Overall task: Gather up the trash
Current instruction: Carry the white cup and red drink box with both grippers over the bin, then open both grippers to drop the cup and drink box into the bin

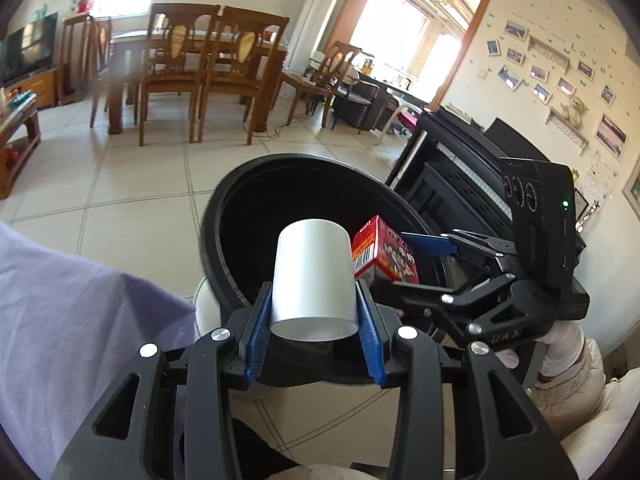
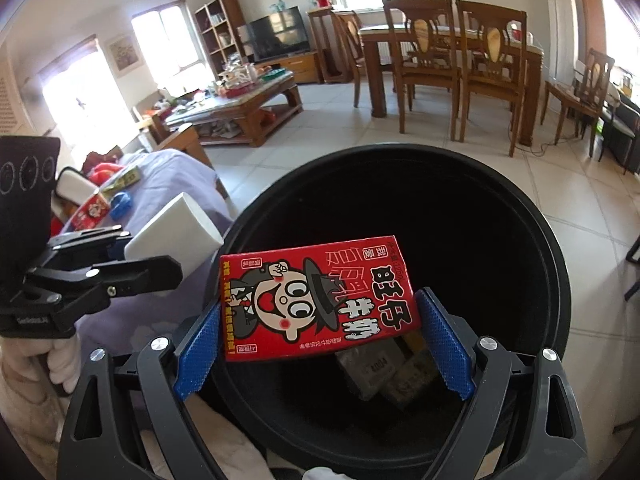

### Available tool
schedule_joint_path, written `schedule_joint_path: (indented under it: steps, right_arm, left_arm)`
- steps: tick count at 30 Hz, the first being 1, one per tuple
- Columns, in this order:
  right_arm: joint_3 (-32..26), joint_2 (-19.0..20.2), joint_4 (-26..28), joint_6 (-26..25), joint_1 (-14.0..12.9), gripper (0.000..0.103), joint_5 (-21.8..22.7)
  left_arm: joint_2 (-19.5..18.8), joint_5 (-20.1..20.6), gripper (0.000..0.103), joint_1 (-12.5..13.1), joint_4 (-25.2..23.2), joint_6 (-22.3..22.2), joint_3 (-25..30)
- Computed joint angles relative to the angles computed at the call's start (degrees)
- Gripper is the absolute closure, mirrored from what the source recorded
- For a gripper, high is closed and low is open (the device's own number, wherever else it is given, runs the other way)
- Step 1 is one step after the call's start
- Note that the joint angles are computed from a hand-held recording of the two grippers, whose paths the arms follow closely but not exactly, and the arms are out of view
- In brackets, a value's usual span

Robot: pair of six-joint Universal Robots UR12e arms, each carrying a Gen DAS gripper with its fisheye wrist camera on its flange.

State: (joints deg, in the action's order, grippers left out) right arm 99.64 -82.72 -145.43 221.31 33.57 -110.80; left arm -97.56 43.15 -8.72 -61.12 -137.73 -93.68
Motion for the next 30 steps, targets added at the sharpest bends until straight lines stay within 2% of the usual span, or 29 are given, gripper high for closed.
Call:
schedule_joint_path:
  steps: [4,16,30]
  right_arm:
    - [1.0,-0.6,2.4,0.3,-0.7,0.014,0.5]
    - [2.6,-1.0,2.1,-0.4,-1.9,0.014,2.8]
    - [1.4,-0.3,3.8,0.8,-1.4,0.014,2.7]
  left_arm:
    - [-1.1,2.7,0.063,-1.3,-0.8,1.0,0.9]
    - [-2.4,7.3,0.063,-3.5,-0.5,0.7,1.8]
    - [-2.2,7.8,0.062,-3.5,0.8,0.0,1.4]
